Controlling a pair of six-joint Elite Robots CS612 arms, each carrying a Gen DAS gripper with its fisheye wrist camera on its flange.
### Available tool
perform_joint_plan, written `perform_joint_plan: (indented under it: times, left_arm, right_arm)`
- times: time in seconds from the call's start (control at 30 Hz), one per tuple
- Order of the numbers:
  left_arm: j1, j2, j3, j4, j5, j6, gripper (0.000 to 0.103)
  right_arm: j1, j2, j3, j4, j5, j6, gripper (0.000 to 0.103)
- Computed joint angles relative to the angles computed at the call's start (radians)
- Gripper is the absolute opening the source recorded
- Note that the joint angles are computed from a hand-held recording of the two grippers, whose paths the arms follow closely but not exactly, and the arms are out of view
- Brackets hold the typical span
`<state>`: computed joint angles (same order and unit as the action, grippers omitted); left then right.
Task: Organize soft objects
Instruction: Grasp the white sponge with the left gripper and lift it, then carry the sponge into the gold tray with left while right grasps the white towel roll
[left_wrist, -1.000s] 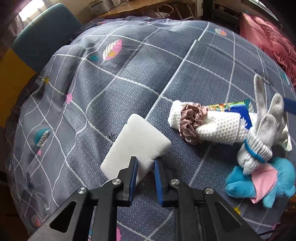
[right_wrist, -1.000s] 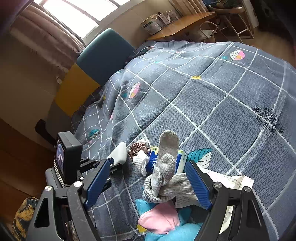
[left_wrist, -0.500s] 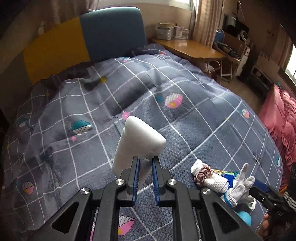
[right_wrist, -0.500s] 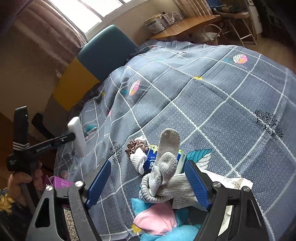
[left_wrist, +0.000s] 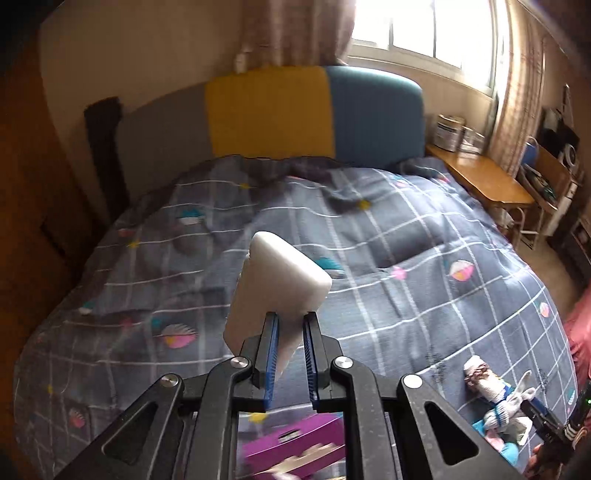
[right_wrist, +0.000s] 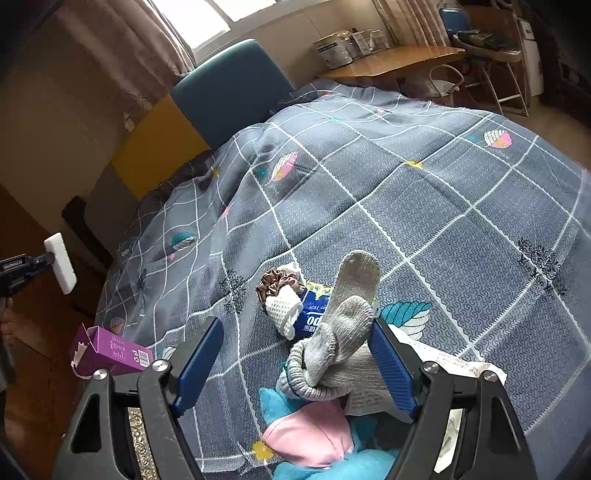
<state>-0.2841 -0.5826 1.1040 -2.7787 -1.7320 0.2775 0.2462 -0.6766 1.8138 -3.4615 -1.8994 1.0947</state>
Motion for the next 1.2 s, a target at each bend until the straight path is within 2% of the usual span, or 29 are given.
perform_joint_plan:
  times: [0.13, 0.23, 0.43, 0.53, 0.63, 0.73, 0.9, 0.93, 0.97, 1.0, 1.03, 1.2]
  left_arm:
    - [0.043, -0.026, 0.06, -0.059, 0.009, 0.005, 0.012]
    - [0.08, -0.05, 0.127, -0.12, -0.018, 0.017, 0.012]
    - [0.149, -0.076, 0.236, -0.183, -0.084, 0.004, 0.012]
    - [0.177, -0.08, 0.285, -0.204, -0.102, -0.015, 0.012]
    - [0.201, -0.08, 0.328, -0.214, -0.104, -0.04, 0.012]
    - [0.22, -0.078, 0.362, -0.217, -0.094, -0.058, 0.012]
    - [0.255, -0.06, 0.376, -0.194, -0.078, -0.129, 0.012]
    - [0.26, -0.057, 0.376, -0.19, -0.076, -0.143, 0.012]
    - [0.267, -0.053, 0.377, -0.186, -0.076, -0.158, 0.013]
    - [0.273, -0.049, 0.377, -0.185, -0.073, -0.174, 0.013]
    - [0.28, -0.044, 0.377, -0.186, -0.07, -0.188, 0.013]
    - [0.296, -0.024, 0.372, -0.188, -0.021, -0.223, 0.014]
  right_arm:
    - [0.005, 0.002, -0.016, 0.02, 0.007, -0.053, 0.081]
    - [0.005, 0.009, -0.036, 0.035, 0.042, -0.113, 0.081]
    - [0.002, 0.005, -0.066, 0.095, 0.04, -0.212, 0.077]
    - [-0.016, -0.005, -0.083, 0.139, 0.049, -0.283, 0.077]
    - [-0.042, -0.004, -0.125, 0.248, 0.105, -0.376, 0.077]
    - [-0.062, 0.01, -0.187, 0.421, 0.156, -0.462, 0.077]
    - [-0.065, 0.051, -0.287, 0.666, 0.146, -0.561, 0.077]
    - [-0.064, 0.06, -0.302, 0.698, 0.136, -0.574, 0.07]
    - [-0.062, 0.067, -0.317, 0.733, 0.13, -0.581, 0.054]
    - [-0.058, 0.075, -0.332, 0.763, 0.106, -0.584, 0.047]
    - [-0.055, 0.081, -0.338, 0.768, 0.087, -0.586, 0.029]
    - [-0.063, 0.085, -0.333, 0.746, 0.097, -0.528, 0.024]
